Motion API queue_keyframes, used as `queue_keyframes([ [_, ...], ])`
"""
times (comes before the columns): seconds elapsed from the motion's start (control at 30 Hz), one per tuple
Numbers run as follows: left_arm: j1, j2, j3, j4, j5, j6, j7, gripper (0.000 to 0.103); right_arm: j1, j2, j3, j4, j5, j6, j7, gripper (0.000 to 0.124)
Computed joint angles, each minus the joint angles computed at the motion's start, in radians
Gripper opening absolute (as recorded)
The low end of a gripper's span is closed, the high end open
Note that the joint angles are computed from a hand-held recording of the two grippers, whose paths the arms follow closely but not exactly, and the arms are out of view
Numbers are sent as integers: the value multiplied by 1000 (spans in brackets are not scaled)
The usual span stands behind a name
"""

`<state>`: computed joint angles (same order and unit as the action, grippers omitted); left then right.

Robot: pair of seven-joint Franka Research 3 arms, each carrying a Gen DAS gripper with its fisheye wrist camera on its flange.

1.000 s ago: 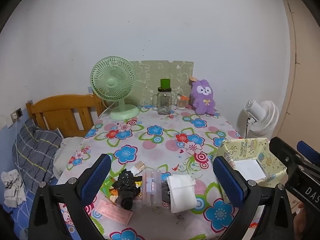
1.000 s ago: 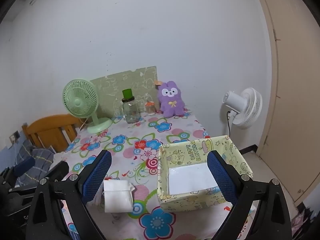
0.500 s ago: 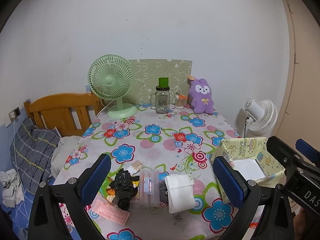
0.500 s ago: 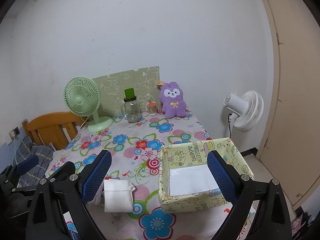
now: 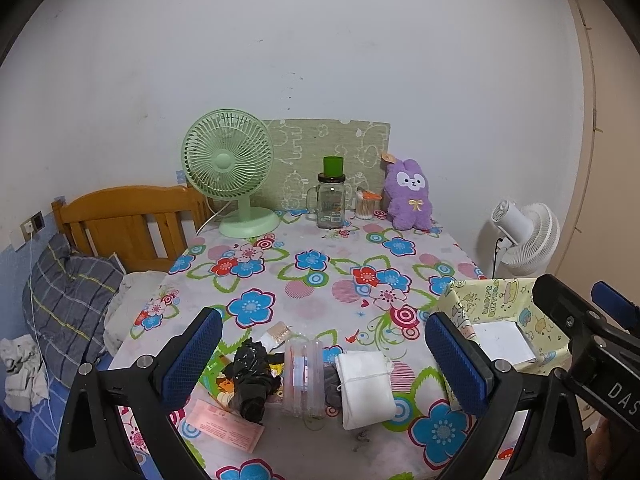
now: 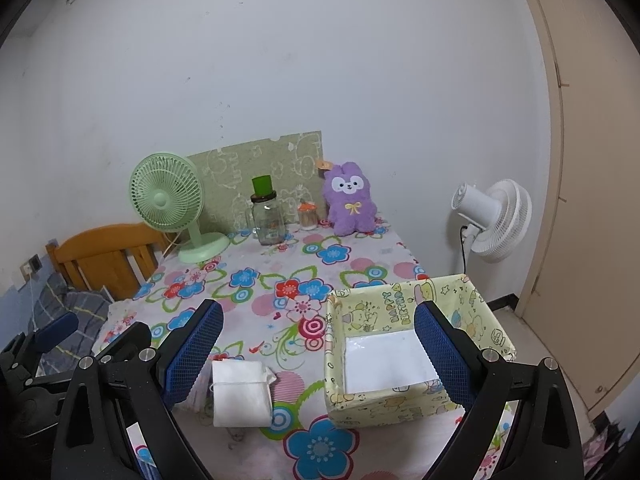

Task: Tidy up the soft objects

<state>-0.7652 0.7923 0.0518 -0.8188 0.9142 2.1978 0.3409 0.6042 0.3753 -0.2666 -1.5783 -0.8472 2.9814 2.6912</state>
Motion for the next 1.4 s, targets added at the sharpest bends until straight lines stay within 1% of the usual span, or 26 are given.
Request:
queue_keyframes([
  [0.17, -2, 4, 2, 7, 1, -10, 1, 102, -2, 0, 5, -2, 10, 3, -4, 98],
  [0.3, -1, -1, 2, 0, 3, -4, -5, 102, 9, 1, -8, 0, 1, 5, 6, 98],
  [0.43, -4, 1, 5, 5, 8, -12, -7, 102, 8, 2, -6, 3, 1, 3, 4, 98],
  [0.77, -3, -4, 4, -5, 19, -1, -12, 101, 10, 3, -9, 6, -5, 6, 8, 98],
  [0.9, -9, -12, 11, -20, 38, 5, -31, 100, 11, 4, -9, 8, -6, 4, 10, 98],
  [1.17, -5, -27, 6, -48, 59, 18, -54, 99, 9, 5, -7, 10, -6, 3, 9, 98],
  [1.23, -5, -29, 5, -53, 63, 20, -58, 99, 5, 9, 2, 19, 6, -4, -5, 98],
  [1.4, 1, -38, 6, -68, 79, 33, -69, 98, 10, 29, -1, 46, 16, -6, -13, 98],
])
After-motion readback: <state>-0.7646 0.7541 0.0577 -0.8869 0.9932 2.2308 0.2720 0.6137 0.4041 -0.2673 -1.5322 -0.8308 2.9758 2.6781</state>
